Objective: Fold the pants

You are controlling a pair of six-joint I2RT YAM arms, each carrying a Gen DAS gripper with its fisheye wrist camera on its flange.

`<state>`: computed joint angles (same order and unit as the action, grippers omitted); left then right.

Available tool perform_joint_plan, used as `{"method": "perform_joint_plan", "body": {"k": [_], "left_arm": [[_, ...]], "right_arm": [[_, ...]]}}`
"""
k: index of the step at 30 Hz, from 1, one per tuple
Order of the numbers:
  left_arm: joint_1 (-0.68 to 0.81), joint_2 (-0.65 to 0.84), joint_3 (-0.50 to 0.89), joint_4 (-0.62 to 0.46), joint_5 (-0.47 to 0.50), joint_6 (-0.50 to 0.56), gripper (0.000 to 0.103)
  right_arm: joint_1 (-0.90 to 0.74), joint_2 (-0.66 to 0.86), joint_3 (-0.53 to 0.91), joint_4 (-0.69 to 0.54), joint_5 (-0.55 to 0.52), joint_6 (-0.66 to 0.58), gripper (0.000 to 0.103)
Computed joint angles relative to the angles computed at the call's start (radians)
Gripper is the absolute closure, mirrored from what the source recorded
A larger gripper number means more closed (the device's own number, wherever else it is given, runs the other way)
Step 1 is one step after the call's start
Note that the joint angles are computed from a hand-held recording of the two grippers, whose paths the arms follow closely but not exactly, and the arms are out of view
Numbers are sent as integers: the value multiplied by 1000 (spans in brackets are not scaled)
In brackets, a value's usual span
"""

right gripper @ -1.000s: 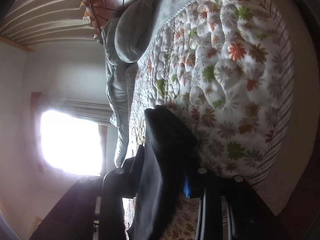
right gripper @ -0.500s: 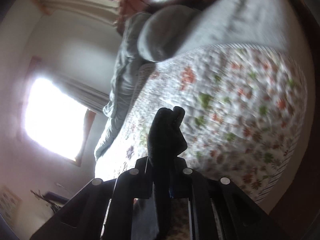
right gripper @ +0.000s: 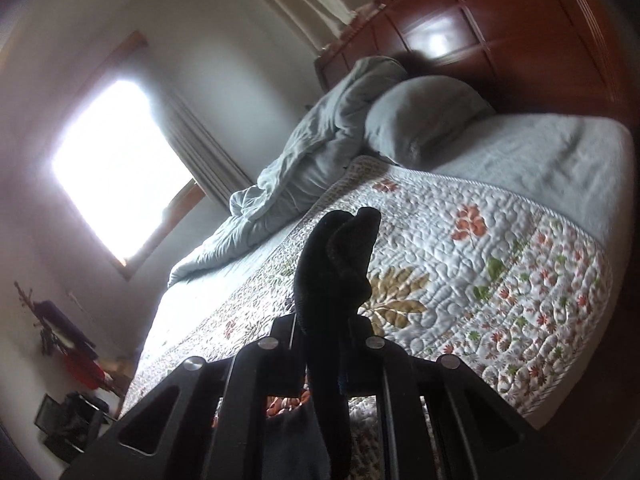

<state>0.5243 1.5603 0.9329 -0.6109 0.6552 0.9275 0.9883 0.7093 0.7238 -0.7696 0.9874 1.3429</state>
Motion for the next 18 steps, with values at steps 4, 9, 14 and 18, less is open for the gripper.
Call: {"method": "perform_joint_plan", "body": {"k": [4,9,14,18], "left_arm": [[72,41,67,-40,30,56,7],[148,109,146,-81,60,121,7],[197,168,185,-98,102,154,7],[214,195,202,-113,122,162,7]], "right_arm": [[81,176,134,-79,69,61,92],[152,400,327,-219,124,133,92],[176,558,476,-295,134,137,92],[193,696,622,-403,146,152,92]]}}
